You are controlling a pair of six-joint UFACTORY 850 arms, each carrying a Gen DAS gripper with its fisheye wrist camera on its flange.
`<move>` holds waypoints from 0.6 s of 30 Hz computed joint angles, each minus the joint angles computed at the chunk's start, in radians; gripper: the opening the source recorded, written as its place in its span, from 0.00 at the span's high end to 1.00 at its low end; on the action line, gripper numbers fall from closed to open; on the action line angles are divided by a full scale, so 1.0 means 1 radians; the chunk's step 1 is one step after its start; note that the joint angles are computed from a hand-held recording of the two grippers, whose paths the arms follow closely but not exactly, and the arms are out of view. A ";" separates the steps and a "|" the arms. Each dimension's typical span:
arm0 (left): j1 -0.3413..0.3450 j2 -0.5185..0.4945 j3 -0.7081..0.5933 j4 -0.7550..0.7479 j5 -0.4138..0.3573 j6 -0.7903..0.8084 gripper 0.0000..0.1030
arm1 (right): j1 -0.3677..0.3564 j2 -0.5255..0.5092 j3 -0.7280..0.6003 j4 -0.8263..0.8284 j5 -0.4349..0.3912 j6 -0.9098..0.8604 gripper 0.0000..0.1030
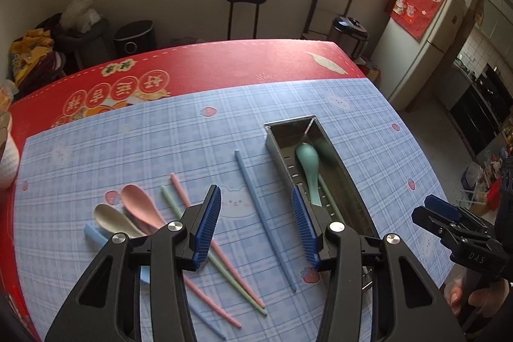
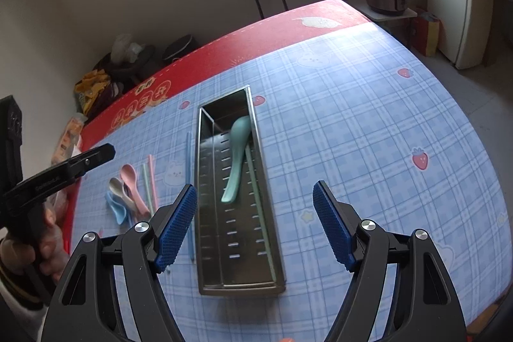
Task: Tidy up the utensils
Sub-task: 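Lower the mint spoon into the steel caddy and open the left gripper, then move the right gripper over the pink spoon and close on its handle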
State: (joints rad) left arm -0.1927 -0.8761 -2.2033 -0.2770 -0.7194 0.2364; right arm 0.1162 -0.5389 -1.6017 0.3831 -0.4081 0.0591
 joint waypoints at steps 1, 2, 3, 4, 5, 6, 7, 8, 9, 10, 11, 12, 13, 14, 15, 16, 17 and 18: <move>0.007 0.045 0.067 0.010 0.042 -0.006 0.56 | 0.006 0.001 -0.005 -0.007 -0.003 -0.003 0.30; 0.012 0.085 0.124 0.026 0.079 -0.015 0.56 | 0.012 -0.001 -0.012 -0.013 -0.007 -0.005 0.30; 0.016 0.124 0.178 0.055 0.117 -0.033 0.56 | 0.018 -0.001 -0.019 -0.020 -0.011 -0.007 0.30; 0.019 0.156 0.223 0.096 0.152 -0.063 0.56 | 0.024 0.000 -0.023 -0.026 -0.011 -0.009 0.30; 0.024 0.185 0.259 0.131 0.182 -0.089 0.54 | 0.032 0.001 -0.029 -0.038 -0.009 -0.011 0.30; 0.028 0.214 0.297 0.167 0.215 -0.121 0.53 | 0.041 0.003 -0.032 -0.062 -0.004 0.000 0.30; 0.032 0.243 0.336 0.199 0.250 -0.153 0.51 | 0.051 0.007 -0.035 -0.094 0.002 0.017 0.30; 0.037 0.272 0.372 0.234 0.285 -0.194 0.47 | 0.061 0.013 -0.036 -0.128 0.010 0.033 0.30; 0.041 0.302 0.408 0.264 0.316 -0.232 0.44 | 0.071 0.022 -0.031 -0.164 0.019 0.051 0.30; 0.046 0.330 0.444 0.301 0.349 -0.280 0.38 | 0.081 0.028 -0.030 -0.203 0.026 0.069 0.30; 0.052 0.357 0.479 0.331 0.378 -0.318 0.34 | 0.089 0.035 -0.028 -0.226 0.033 0.074 0.30; 0.057 0.382 0.512 0.364 0.405 -0.359 0.32 | 0.096 0.041 -0.026 -0.249 0.042 0.082 0.30; 0.061 0.404 0.539 0.402 0.424 -0.402 0.28 | 0.103 0.047 -0.023 -0.273 0.052 0.091 0.30; 0.064 0.424 0.565 0.448 0.438 -0.450 0.24 | 0.109 0.051 -0.023 -0.289 0.059 0.095 0.30; 0.066 0.440 0.585 0.517 0.448 -0.520 0.22 | 0.114 0.052 -0.025 -0.301 0.064 0.099 0.30; 0.067 0.456 0.607 0.596 0.459 -0.597 0.19 | 0.118 0.052 -0.028 -0.303 0.067 0.097 0.30; 0.068 0.468 0.626 0.666 0.468 -0.667 0.17 | 0.121 0.050 -0.033 -0.301 0.068 0.093 0.30; 0.069 0.478 0.639 0.719 0.473 -0.721 0.15 | 0.123 0.045 -0.041 -0.302 0.066 0.091 0.30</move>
